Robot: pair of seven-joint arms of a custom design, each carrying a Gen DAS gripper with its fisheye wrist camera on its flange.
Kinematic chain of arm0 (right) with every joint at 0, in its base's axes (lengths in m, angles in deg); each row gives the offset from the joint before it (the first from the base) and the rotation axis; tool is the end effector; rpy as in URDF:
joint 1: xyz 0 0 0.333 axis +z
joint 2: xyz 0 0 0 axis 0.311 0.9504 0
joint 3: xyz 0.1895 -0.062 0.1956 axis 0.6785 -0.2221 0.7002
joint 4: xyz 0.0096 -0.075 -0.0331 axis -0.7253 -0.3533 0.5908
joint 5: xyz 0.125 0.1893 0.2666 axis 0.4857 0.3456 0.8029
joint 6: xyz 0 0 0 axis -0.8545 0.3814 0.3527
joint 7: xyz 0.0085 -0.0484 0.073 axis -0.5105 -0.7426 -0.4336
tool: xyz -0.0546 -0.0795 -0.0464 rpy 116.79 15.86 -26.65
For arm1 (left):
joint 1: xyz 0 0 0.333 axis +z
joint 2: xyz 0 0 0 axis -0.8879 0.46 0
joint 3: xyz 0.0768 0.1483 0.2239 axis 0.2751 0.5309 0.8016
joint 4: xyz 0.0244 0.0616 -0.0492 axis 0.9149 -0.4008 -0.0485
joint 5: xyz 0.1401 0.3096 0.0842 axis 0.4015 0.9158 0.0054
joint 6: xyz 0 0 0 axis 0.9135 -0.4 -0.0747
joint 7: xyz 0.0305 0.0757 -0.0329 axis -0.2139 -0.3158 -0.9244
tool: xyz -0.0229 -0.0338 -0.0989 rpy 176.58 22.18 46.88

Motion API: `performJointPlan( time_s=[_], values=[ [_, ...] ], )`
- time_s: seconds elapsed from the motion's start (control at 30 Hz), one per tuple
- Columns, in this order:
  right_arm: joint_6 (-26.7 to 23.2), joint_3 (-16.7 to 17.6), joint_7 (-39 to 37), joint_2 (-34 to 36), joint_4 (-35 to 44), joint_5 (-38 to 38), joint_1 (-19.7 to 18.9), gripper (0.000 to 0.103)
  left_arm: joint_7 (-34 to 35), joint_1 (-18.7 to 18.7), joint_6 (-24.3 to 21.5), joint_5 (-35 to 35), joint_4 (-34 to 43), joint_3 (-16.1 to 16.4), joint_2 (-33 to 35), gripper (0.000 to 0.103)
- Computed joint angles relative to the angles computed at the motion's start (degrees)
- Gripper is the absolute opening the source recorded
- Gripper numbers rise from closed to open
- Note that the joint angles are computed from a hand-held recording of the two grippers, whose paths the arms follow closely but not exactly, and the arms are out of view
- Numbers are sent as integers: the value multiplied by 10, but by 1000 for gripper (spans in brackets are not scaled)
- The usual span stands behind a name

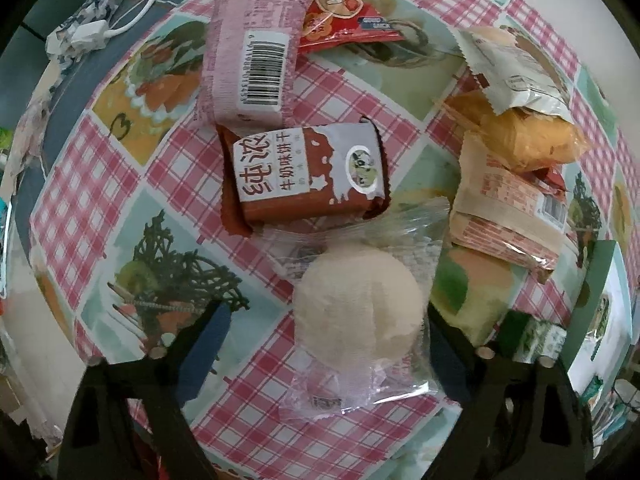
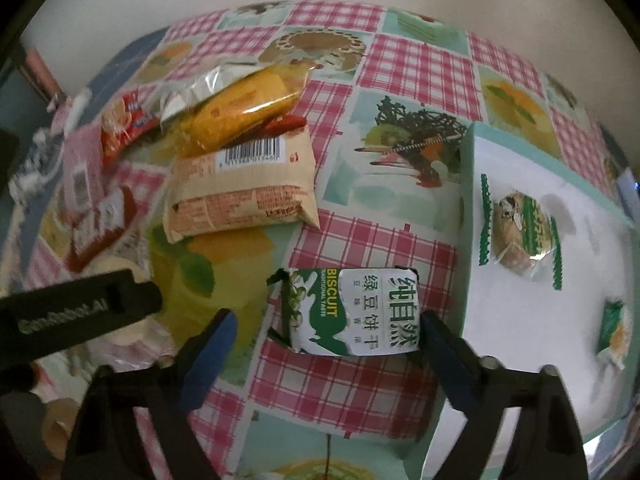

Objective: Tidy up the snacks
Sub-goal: 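Grasp the bread bun bag with the left tool while the right grasps the mung bean biscuit box, then carry the bun and biscuit box over the tray and open the left tool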

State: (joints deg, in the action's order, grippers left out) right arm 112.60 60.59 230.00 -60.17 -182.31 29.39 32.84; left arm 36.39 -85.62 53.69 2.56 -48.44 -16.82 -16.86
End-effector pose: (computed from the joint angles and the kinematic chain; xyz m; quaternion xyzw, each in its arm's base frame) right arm 0.3994 0.1434 0.3689 -0.5432 0.8267 -0.1195 0.0851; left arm 0.4924 -0.3320 0.3581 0.6910 -0.7228 0.0051 0.0045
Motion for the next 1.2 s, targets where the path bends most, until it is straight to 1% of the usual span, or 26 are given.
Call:
performJointPlan(
  time_s=[0.03, 0.07, 0.13, 0.17, 0.2, 0.23, 0.4, 0.47, 0.53, 0.63, 0.8, 0.97, 1.0, 1.07, 1.2],
  values=[
    [-6, 1, 1, 6, 4, -1, 0, 77, 3, 1, 2, -5, 0, -2, -1, 81],
    [-4, -1, -1, 9, 2, 5, 1, 76, 6, 1, 3, -9, 0, -4, -1, 79],
    [4, -2, 3, 8, -3, 8, 0, 75, 12, 0, 7, -14, -1, -7, -3, 70],
    [2, -1, 6, 7, -3, 4, -2, 73, 14, 0, 8, -17, 0, -8, -3, 67],
    [-1, 0, 9, 4, -4, 0, -3, 72, 18, 0, 9, -24, 1, -10, -3, 58],
    [-1, 0, 13, 2, -5, -2, -4, 72, 20, -1, 8, -27, 4, -11, -2, 57],
    [12, -6, 9, -11, -13, 6, -6, 71, 17, -5, 8, -33, 8, -11, -3, 56],
    [18, -7, 7, -28, -23, 7, -8, 71, 16, -6, 12, -37, 7, -12, -7, 55],
    [14, -9, 2, -47, -26, 9, -11, 71, 29, 1, 18, -43, -4, -11, -20, 55],
    [12, -6, 3, -59, -22, 6, -15, 71, 29, 2, 27, -45, -7, -13, -33, 55],
    [7, -9, -1, -99, -37, 13, -18, 71, 31, 5, 42, -50, -19, -16, -61, 55],
    [6, 2, 25, -134, -48, 6, -27, 71, 30, 7, 66, -42, -32, -20, -92, 55],
    [4, 9, 36, -136, -47, 3, -27, 71, 31, 6, 70, -40, -33, -21, -97, 55],
    [-8, 10, 48, -163, -57, 0, -29, 71, 34, 6, 77, -39, -39, -24, -109, 55],
    [-26, 11, 73, -195, -71, -7, -39, 71, 47, 7, 84, -41, -46, -30, -126, 55]
  ],
)
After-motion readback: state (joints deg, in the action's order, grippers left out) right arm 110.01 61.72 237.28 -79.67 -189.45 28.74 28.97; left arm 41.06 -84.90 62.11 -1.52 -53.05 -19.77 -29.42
